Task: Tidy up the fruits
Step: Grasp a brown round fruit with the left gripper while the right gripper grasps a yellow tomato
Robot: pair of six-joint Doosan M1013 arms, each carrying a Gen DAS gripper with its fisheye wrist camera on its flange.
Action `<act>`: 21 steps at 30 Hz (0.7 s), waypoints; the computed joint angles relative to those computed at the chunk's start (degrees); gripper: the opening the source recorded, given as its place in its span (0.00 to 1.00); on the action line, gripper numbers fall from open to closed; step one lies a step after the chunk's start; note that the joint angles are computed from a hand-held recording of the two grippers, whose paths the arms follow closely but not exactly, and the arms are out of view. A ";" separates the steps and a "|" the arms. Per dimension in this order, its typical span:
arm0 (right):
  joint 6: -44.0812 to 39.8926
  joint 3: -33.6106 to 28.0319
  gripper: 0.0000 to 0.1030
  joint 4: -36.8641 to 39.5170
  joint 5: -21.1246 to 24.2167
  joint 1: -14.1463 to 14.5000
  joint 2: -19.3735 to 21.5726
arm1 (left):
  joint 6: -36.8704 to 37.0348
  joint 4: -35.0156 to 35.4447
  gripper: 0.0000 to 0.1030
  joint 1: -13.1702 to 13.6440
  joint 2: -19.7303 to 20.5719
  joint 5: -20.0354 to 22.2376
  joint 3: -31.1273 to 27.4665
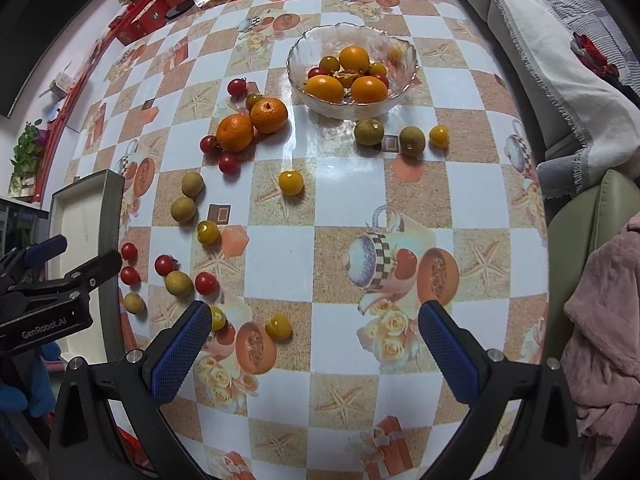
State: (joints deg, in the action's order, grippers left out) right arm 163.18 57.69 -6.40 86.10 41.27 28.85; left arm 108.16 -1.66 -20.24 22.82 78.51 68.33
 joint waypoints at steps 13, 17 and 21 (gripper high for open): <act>-4.54 4.47 0.73 0.01 -7.69 -2.30 0.01 | -1.29 -0.48 0.87 -2.81 5.00 -1.62 -2.37; -6.39 5.00 0.73 -0.50 -9.95 -2.74 0.48 | -1.03 0.42 0.73 -3.52 5.80 -2.05 -2.20; -7.91 4.91 0.72 -1.03 -10.57 -3.13 1.41 | -1.99 0.30 0.73 -3.71 6.63 -1.98 -2.42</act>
